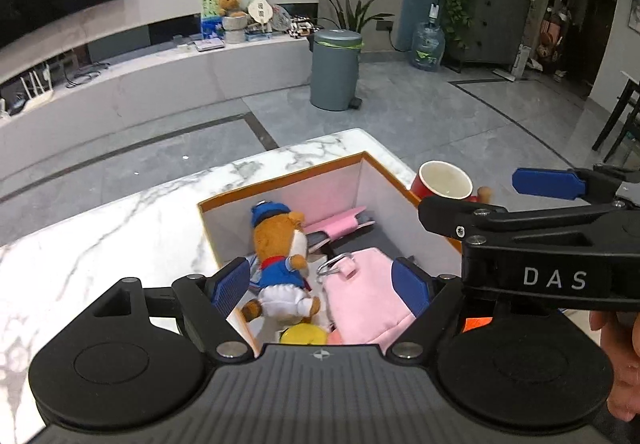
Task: Organize objects
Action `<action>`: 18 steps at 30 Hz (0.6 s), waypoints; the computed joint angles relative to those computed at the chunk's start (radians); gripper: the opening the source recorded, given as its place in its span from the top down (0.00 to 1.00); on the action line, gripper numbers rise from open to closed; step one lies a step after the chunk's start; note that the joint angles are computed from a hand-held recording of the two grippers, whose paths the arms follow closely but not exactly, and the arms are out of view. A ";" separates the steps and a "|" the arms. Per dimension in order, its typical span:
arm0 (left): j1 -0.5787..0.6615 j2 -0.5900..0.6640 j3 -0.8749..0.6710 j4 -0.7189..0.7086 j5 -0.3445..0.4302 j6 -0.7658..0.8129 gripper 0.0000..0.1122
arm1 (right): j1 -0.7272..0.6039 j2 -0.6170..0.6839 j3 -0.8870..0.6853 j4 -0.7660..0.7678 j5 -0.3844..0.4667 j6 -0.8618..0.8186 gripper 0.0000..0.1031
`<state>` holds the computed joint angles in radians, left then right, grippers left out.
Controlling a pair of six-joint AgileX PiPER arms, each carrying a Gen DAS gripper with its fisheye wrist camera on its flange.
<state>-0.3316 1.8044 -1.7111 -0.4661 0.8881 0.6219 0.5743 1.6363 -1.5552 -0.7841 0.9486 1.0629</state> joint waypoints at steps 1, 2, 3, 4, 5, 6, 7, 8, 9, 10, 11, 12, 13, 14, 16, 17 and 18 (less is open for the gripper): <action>-0.002 -0.016 0.025 0.005 -0.018 0.003 0.17 | 0.009 -0.009 0.020 -0.012 -0.005 0.031 0.11; -0.002 -0.036 0.060 0.002 -0.046 0.017 0.17 | 0.014 -0.016 0.038 -0.017 -0.012 0.054 0.11; -0.002 -0.058 0.096 -0.009 -0.076 0.039 0.17 | 0.018 -0.024 0.055 -0.016 -0.022 0.080 0.11; -0.001 -0.075 0.126 -0.022 -0.095 0.059 0.16 | 0.021 -0.037 0.077 -0.012 -0.032 0.111 0.11; 0.001 -0.085 0.144 -0.030 -0.100 0.068 0.16 | 0.023 -0.051 0.102 -0.011 -0.047 0.140 0.11; 0.004 -0.093 0.159 -0.039 -0.098 0.075 0.16 | 0.028 -0.068 0.133 -0.019 -0.064 0.177 0.11; 0.006 -0.101 0.176 -0.047 -0.099 0.078 0.16 | 0.034 -0.082 0.164 -0.032 -0.079 0.215 0.10; 0.006 -0.108 0.195 -0.048 -0.107 0.079 0.15 | 0.040 -0.092 0.189 -0.046 -0.088 0.249 0.10; 0.004 -0.114 0.215 -0.046 -0.118 0.076 0.15 | 0.049 -0.100 0.212 -0.063 -0.091 0.282 0.08; 0.006 -0.120 0.235 -0.050 -0.127 0.077 0.15 | 0.058 -0.108 0.238 -0.083 -0.097 0.314 0.08; 0.010 -0.121 0.250 -0.057 -0.132 0.075 0.15 | 0.064 -0.115 0.262 -0.102 -0.105 0.341 0.08; 0.014 -0.121 0.262 -0.063 -0.136 0.071 0.15 | 0.070 -0.120 0.283 -0.122 -0.114 0.369 0.07; 0.019 -0.119 0.270 -0.066 -0.142 0.062 0.15 | 0.075 -0.125 0.309 -0.152 -0.126 0.407 0.07; 0.025 -0.120 0.280 -0.066 -0.147 0.054 0.15 | 0.081 -0.131 0.336 -0.190 -0.139 0.449 0.07; 0.029 -0.126 0.304 -0.044 -0.172 0.022 0.15 | 0.101 -0.141 0.395 -0.296 -0.146 0.561 0.05; 0.030 -0.131 0.319 -0.037 -0.189 0.021 0.15 | 0.111 -0.144 0.421 -0.339 -0.139 0.612 0.05; 0.032 -0.137 0.333 -0.027 -0.204 0.024 0.15 | 0.117 -0.143 0.443 -0.375 -0.134 0.657 0.04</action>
